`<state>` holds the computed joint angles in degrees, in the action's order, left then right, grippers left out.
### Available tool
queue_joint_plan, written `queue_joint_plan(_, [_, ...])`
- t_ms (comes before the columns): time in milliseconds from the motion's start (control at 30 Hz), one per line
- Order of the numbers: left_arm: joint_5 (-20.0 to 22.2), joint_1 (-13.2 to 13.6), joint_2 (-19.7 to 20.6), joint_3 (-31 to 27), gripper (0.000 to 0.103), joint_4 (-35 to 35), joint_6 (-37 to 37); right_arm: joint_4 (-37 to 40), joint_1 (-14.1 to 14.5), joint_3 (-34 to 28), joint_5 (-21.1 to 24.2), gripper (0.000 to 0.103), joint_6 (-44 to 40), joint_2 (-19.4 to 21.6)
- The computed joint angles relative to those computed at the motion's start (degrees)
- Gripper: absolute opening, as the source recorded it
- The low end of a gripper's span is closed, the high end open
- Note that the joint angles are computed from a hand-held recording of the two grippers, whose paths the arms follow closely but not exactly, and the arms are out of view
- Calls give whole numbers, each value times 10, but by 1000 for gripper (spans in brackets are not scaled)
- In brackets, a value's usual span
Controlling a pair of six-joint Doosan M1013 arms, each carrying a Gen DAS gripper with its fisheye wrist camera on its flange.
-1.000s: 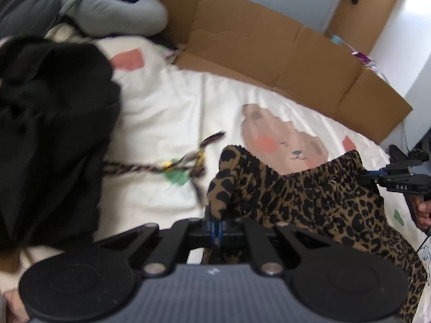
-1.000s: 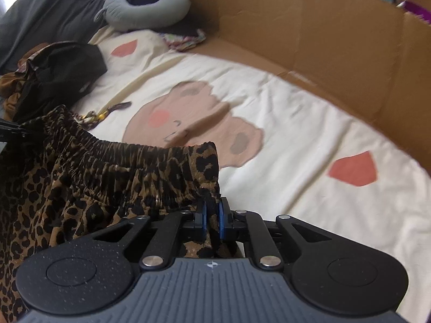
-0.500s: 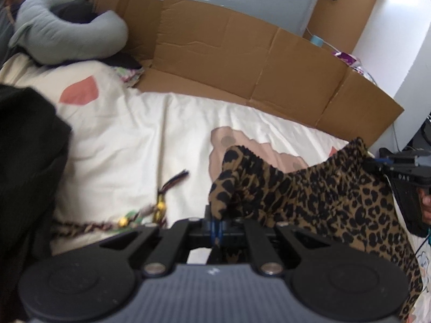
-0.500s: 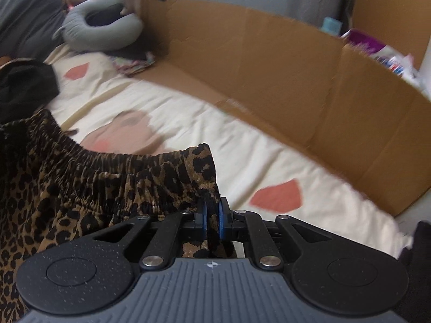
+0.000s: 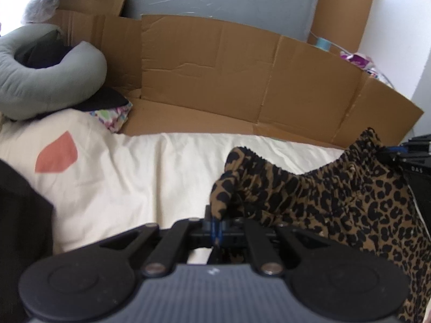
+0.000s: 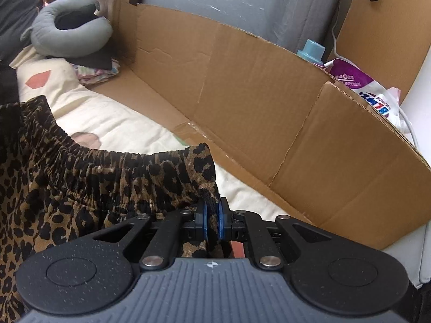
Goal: Fold clothes
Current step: 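Lift the waistband with both grippers, lay it flat, and open both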
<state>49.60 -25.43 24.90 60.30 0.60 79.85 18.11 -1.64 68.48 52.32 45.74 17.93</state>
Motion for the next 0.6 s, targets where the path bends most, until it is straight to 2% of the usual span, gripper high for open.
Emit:
queue_joint_plan(200, [23,-5,34,-47,3,47,-31,-33,11,-26,-2,6,8,23])
queue_joint_plan(267, [46,-11,47,-67,5,89,-81,-38,13,-35,3,7,21,32])
queue_joint_plan(333, [73,-17,62,-88,24,127,-127,-46,15,-46,12,10,37,42])
queue_joint_plan(367, [86,-20,66,-95,27,139,-147,-55,17,-54,24,22,52,49])
queue_joint_plan(400, [84,-20,64,-92,29,141,-164,-61,17,-61,36,28,65,55])
queue_joint_plan(467, [79,-21,60,-85,32,144,-195,-66,14,-62,43,38,79,56])
queue_joint_plan(500, [71,-22,55,-77,39,137,-194,-65,12,-61,44,44,81,55])
queue_joint_plan(533, [62,-22,49,-68,45,131,-193,-57,10,-58,45,45,74,52])
queue_joint_plan(600, [54,-23,42,-56,48,120,-181,-37,5,-50,47,51,54,46])
